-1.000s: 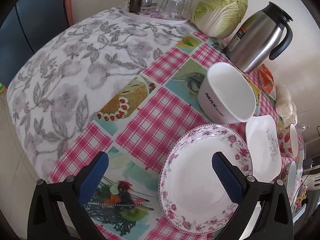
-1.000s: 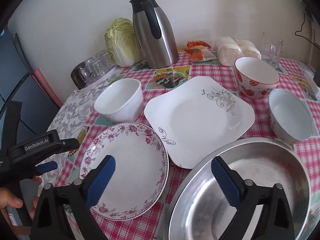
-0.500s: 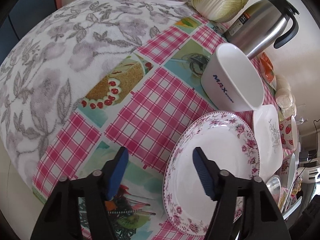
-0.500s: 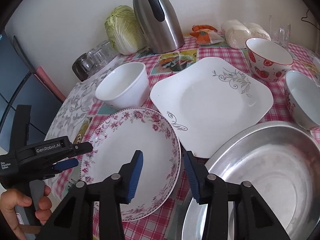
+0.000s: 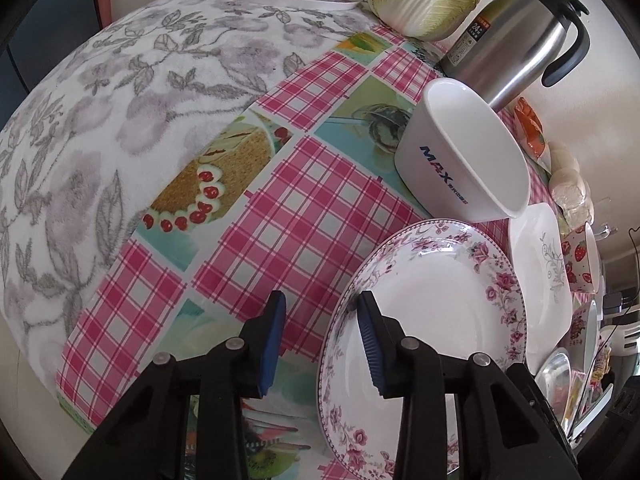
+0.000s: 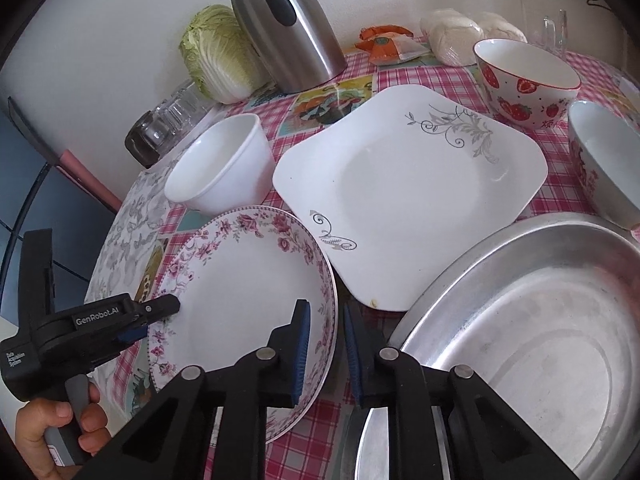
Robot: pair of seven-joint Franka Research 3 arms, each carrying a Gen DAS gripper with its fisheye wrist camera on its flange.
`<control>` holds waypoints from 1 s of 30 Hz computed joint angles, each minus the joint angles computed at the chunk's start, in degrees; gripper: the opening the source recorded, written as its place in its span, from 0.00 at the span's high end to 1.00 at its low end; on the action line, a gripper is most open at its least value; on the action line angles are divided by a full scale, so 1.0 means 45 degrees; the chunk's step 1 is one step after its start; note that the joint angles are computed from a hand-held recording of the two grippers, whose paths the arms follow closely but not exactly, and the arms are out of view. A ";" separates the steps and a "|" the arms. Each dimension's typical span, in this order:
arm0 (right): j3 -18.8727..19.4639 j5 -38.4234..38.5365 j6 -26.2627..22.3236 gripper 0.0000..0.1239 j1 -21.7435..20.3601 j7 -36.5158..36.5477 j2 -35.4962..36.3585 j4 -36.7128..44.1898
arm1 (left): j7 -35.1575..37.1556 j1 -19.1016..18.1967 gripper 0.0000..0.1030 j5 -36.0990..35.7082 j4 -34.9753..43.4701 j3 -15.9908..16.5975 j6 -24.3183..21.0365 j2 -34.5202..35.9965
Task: Organize plates and bowls
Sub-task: 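Close the right gripper on the floral plate rim and lift it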
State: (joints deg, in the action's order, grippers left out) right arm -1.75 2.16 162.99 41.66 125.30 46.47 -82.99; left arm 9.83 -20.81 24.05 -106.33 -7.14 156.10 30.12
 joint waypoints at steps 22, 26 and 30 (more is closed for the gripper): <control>0.0394 0.0187 0.0244 0.86 0.0073 -0.1260 -0.0055 0.0007 | -0.0330 -0.0007 0.83 0.0517 -0.1295 -0.0046 -0.0223 -0.1288; 0.0479 0.0341 0.0544 0.86 0.0003 -0.1433 -0.0393 -0.0443 | -0.0482 -0.0040 0.83 0.0835 -0.1502 -0.0086 -0.0371 -0.1649; 0.0541 0.0521 0.0871 0.86 -0.0058 -0.1557 -0.0732 -0.0911 | -0.0686 -0.0044 0.83 0.1017 -0.1698 -0.0172 -0.0284 -0.1928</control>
